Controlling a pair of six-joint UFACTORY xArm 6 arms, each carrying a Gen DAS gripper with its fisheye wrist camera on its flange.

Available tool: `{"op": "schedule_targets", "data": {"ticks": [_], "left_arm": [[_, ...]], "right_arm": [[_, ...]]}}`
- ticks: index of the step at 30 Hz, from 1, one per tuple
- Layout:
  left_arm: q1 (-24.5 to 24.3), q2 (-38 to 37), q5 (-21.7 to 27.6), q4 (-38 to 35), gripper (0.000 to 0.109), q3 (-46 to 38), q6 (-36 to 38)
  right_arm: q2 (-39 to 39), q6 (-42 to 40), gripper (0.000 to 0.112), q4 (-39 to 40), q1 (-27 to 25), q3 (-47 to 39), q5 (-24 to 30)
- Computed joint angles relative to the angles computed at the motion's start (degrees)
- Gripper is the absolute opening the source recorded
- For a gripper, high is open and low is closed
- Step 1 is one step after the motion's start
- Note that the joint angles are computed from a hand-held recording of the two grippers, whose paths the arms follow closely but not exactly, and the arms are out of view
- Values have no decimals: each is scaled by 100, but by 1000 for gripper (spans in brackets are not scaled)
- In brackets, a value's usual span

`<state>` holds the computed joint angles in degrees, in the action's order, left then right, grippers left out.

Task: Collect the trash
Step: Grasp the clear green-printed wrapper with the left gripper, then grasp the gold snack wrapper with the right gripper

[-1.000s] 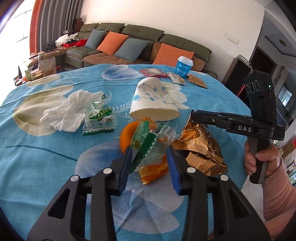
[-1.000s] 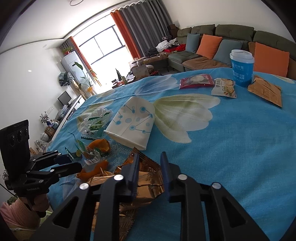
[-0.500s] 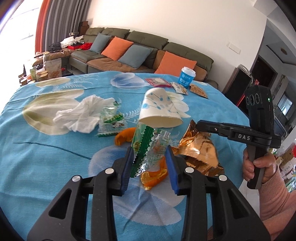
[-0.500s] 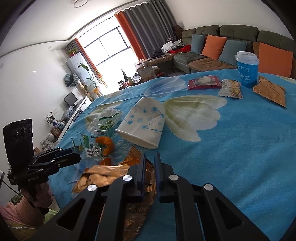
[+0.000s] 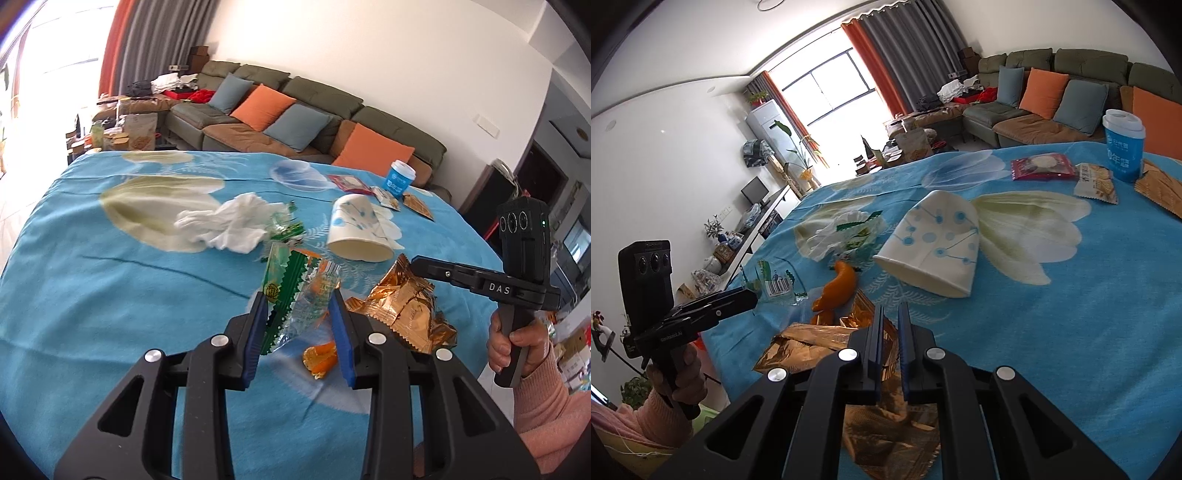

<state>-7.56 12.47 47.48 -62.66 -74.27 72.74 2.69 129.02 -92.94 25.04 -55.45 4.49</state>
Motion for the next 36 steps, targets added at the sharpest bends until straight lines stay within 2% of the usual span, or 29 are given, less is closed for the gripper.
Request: {"op": "schedule_targets", "data": {"ticks": [2, 4, 5, 6, 11, 13, 15, 17, 20, 24, 28, 32, 36], "left_arm": [[93, -33, 36, -43, 34, 42, 49], [157, -73, 17, -72, 34, 103, 82], [188, -84, 6, -82, 34, 125, 105], [220, -89, 12, -88, 34, 137, 107], [334, -113, 1, -94, 34, 181, 49], [359, -121, -34, -94, 34, 205, 53], [389, -126, -68, -93, 34, 226, 55], [429, -105, -62, -87, 34, 217, 31], [472, -107, -78, -108, 34, 231, 16], [546, -121, -74, -162, 34, 261, 51], [592, -146, -97, -213, 34, 305, 137], [625, -156, -89, -227, 34, 323, 144], [644, -150, -118, -213, 34, 341, 124]], "right_arm": [[43, -252, 11, 177, 23, -38, -11], [90, -587, 23, 452, 44, -56, 6], [126, -632, 37, 479, 43, -85, 7], [173, -779, 41, 596, 46, -115, 1], [440, -1687, 41, 1407, -42, -206, -219], [499, -1879, 35, 1548, -41, -230, -260], [517, -1998, 17, 1663, -49, -219, -305], [499, -2151, 8, 1794, -10, -191, -269], [465, -2245, 8, 1835, 51, -196, -217], [485, -2166, 11, 1747, 74, -281, -215], [562, -2515, 14, 2062, 94, -322, -315], [644, -2739, 43, 2299, 87, -360, -349], [778, -3320, 43, 2844, 32, -406, -448]]}}
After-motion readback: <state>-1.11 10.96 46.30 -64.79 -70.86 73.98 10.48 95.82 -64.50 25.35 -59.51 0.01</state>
